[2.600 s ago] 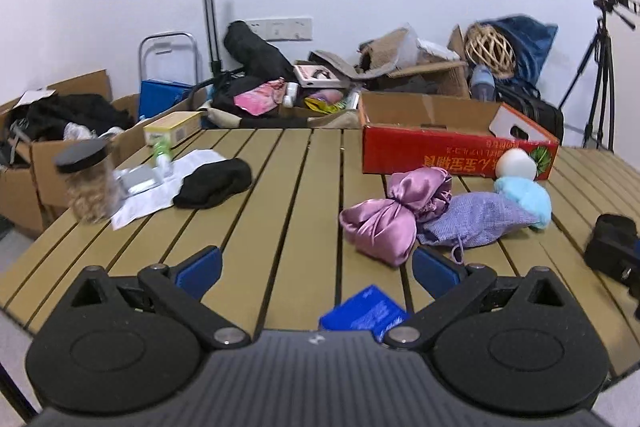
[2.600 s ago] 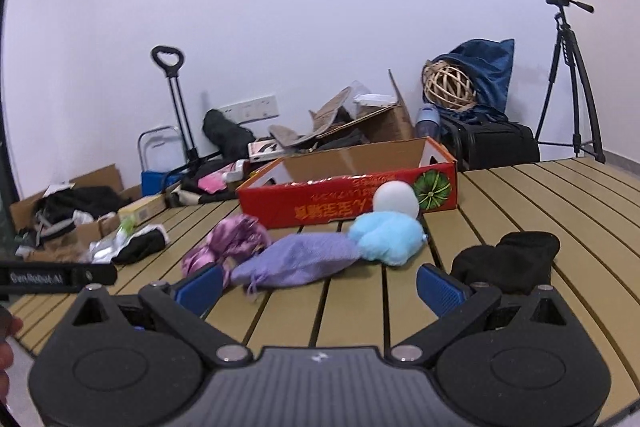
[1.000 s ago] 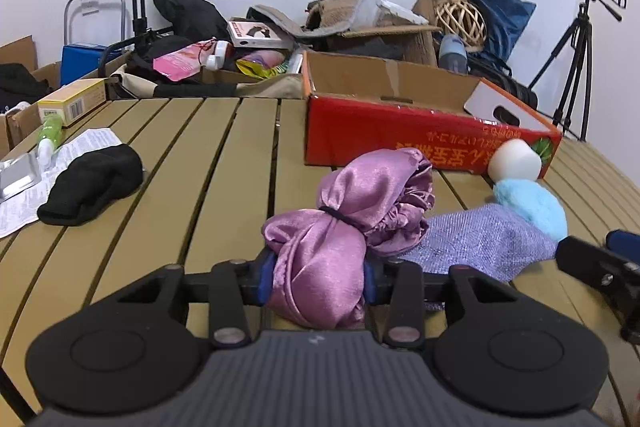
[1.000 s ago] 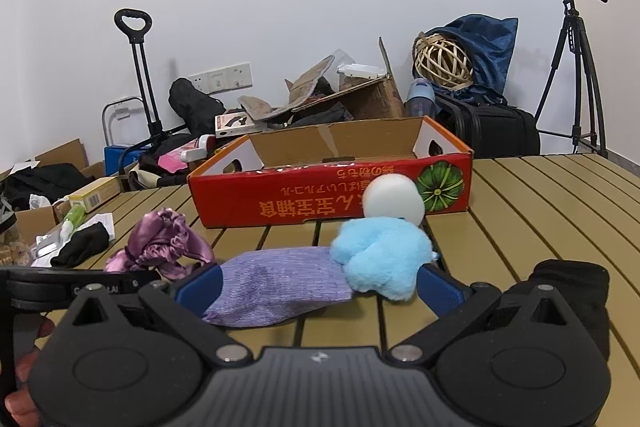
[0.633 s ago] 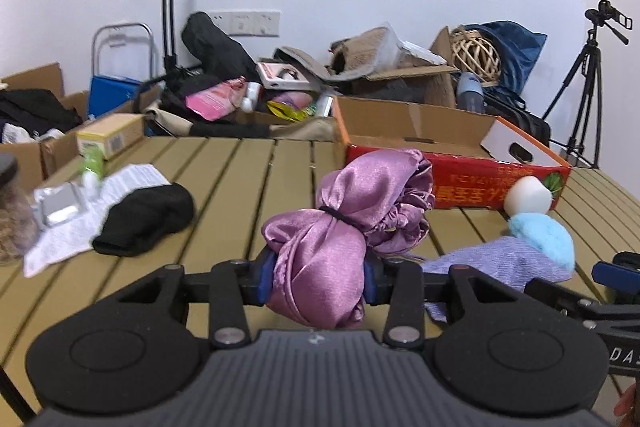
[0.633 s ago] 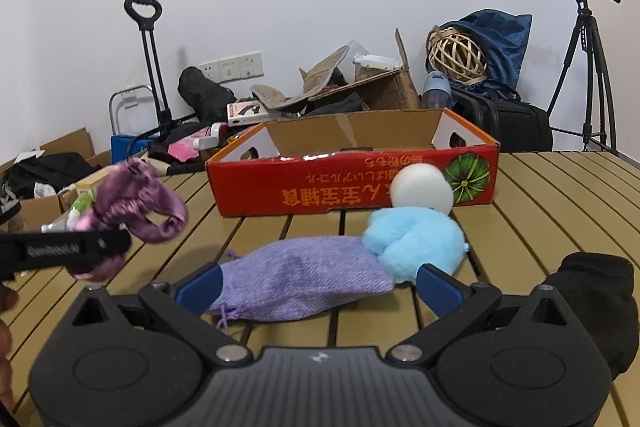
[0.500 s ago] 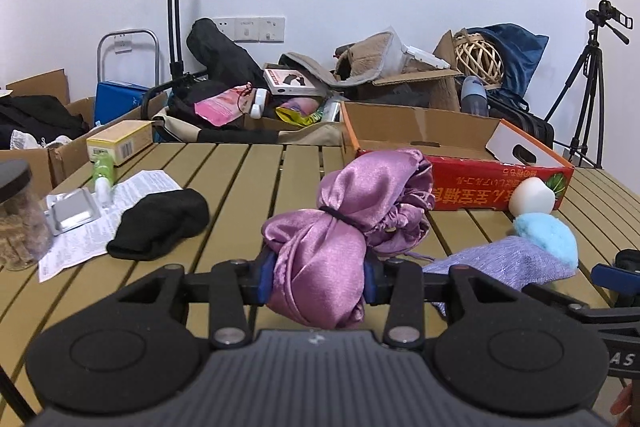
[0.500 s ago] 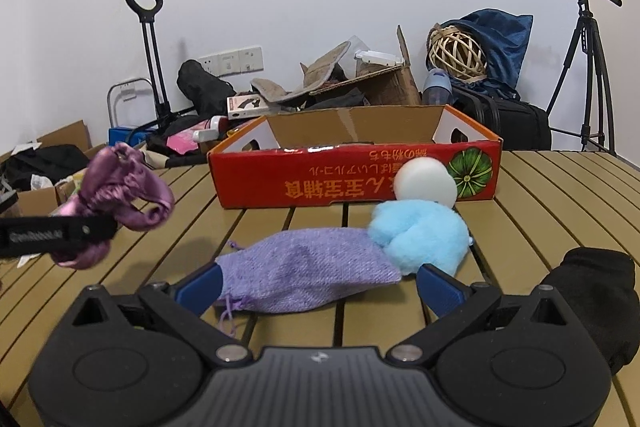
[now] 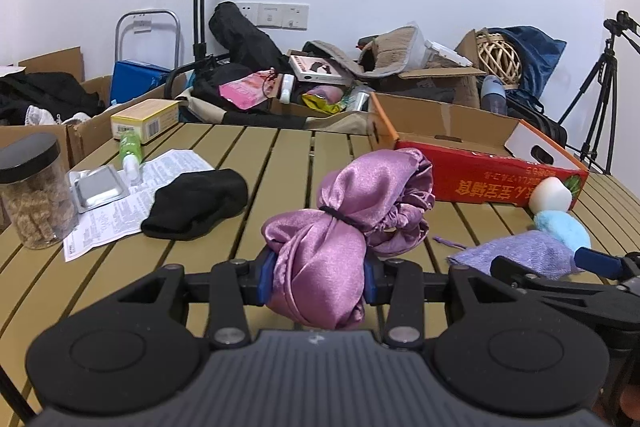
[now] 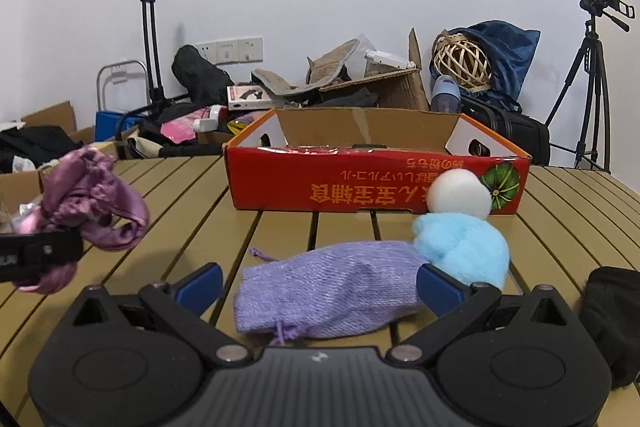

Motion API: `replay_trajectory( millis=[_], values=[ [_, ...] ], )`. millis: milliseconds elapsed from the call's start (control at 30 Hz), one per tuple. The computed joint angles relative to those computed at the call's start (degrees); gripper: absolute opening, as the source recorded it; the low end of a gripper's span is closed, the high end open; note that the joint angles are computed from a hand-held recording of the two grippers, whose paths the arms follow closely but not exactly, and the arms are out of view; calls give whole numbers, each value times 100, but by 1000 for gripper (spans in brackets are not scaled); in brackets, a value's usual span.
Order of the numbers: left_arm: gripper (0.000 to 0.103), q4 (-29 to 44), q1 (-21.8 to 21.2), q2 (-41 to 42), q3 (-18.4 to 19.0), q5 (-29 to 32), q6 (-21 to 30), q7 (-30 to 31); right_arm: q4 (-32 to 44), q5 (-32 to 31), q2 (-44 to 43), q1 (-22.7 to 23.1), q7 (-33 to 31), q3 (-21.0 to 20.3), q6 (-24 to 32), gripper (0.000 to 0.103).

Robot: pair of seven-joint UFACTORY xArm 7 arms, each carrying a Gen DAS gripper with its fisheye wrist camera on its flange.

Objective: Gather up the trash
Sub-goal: 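Lift the pink satin bag with the left gripper while the right reaches toward the lilac drawstring bag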

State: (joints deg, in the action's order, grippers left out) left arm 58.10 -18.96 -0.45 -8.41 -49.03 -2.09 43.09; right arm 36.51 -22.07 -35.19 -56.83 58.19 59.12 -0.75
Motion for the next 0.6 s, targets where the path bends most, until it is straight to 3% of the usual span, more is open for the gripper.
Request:
replay_trajectory(
  millis=[167,333,600],
  values=[
    [41,43,44,-25,58,-188,96,142,282,-215,161,-84,-34,211,436,101],
    [41,43,25,-74,102,-373,124,338,626,-666,488,-98,-103,363,1047,92],
    [41,30,-48,-136,182,-563,142,506,863,-1154,1085,161,36,190,1519,54]
  ],
)
